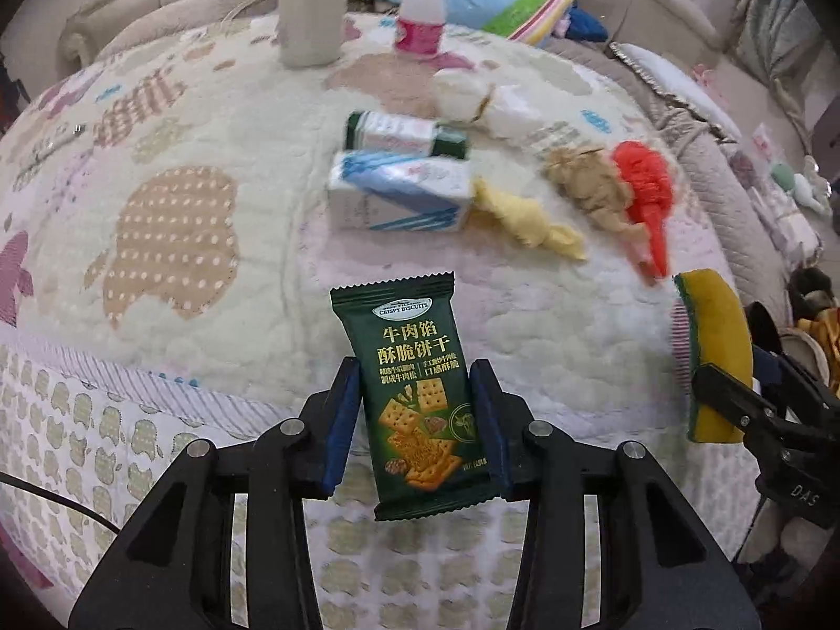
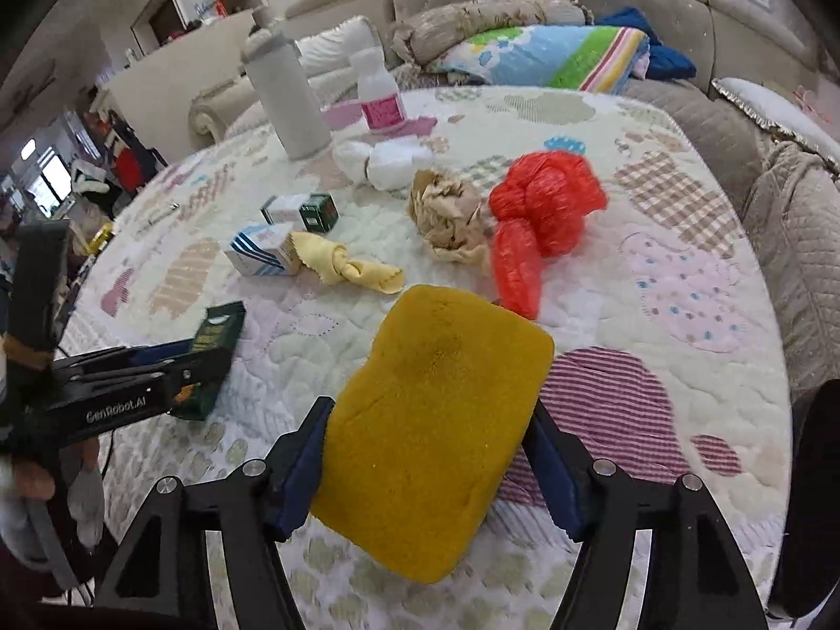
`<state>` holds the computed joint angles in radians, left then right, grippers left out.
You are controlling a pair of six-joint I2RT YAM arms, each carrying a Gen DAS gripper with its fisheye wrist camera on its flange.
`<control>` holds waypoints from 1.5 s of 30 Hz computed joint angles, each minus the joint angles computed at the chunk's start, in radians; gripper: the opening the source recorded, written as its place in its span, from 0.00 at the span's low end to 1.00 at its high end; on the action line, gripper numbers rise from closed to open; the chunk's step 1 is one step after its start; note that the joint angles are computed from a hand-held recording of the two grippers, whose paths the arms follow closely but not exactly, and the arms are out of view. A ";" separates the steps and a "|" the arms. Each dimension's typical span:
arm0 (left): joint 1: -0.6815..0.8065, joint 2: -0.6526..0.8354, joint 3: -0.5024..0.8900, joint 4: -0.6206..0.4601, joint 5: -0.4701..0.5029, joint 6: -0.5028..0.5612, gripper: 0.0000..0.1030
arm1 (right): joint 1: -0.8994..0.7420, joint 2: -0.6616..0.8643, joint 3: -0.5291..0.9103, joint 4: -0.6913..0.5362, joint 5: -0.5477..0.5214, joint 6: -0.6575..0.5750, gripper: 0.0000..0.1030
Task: Collect trash
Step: 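Carry the cracker packet and sponge over the black bin and open both tools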
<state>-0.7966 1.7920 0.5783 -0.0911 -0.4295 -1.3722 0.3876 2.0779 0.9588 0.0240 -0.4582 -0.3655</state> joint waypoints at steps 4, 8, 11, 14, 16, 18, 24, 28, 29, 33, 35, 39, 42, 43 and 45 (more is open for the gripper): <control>-0.038 -0.010 0.089 -0.054 -0.023 0.024 0.39 | -0.065 -0.046 -0.026 -0.011 -0.041 -0.022 0.66; -0.060 0.047 0.240 -0.115 -0.035 0.087 0.39 | -0.122 -0.073 -0.034 -0.019 -0.058 -0.031 0.66; -0.069 0.097 0.352 -0.157 -0.042 0.131 0.39 | -0.171 -0.087 -0.032 -0.030 -0.067 -0.047 0.66; -0.071 0.148 0.451 -0.183 -0.039 0.174 0.39 | -0.224 -0.096 -0.026 -0.040 -0.069 -0.067 0.67; -0.070 0.185 0.518 -0.197 -0.036 0.209 0.39 | -0.260 -0.096 -0.016 -0.051 -0.071 -0.079 0.66; -0.070 0.227 0.591 -0.215 -0.029 0.241 0.39 | -0.301 -0.094 -0.004 -0.063 -0.075 -0.092 0.67; -0.072 0.360 0.823 -0.274 -0.002 0.333 0.39 | -0.414 -0.070 0.044 -0.089 -0.070 -0.128 0.67; -0.075 0.442 0.964 -0.312 0.016 0.376 0.39 | -0.473 -0.036 0.095 -0.115 -0.066 -0.139 0.67; -0.075 0.459 0.993 -0.321 0.019 0.386 0.39 | -0.485 -0.030 0.105 -0.122 -0.066 -0.141 0.67; -0.076 0.544 1.139 -0.368 0.039 0.422 0.39 | -0.539 -0.002 0.143 -0.140 -0.069 -0.148 0.67; -0.075 0.589 1.217 -0.397 0.048 0.439 0.39 | -0.557 0.016 0.168 -0.149 -0.066 -0.148 0.67; -0.069 0.662 1.341 -0.430 0.074 0.466 0.39 | -0.591 0.050 0.216 -0.170 -0.058 -0.148 0.67; -0.066 0.718 1.436 -0.465 0.089 0.481 0.39 | -0.615 0.080 0.253 -0.185 -0.053 -0.147 0.67; -0.066 0.743 1.480 -0.483 0.094 0.485 0.39 | -0.621 0.090 0.265 -0.189 -0.052 -0.145 0.67; -0.065 0.792 1.563 -0.517 0.106 0.493 0.39 | -0.631 0.107 0.285 -0.195 -0.050 -0.143 0.67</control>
<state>-0.8615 2.5836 2.1408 -0.6077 -0.3233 -0.8791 -0.2437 2.1849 1.2436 -0.1708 -0.5082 -0.5084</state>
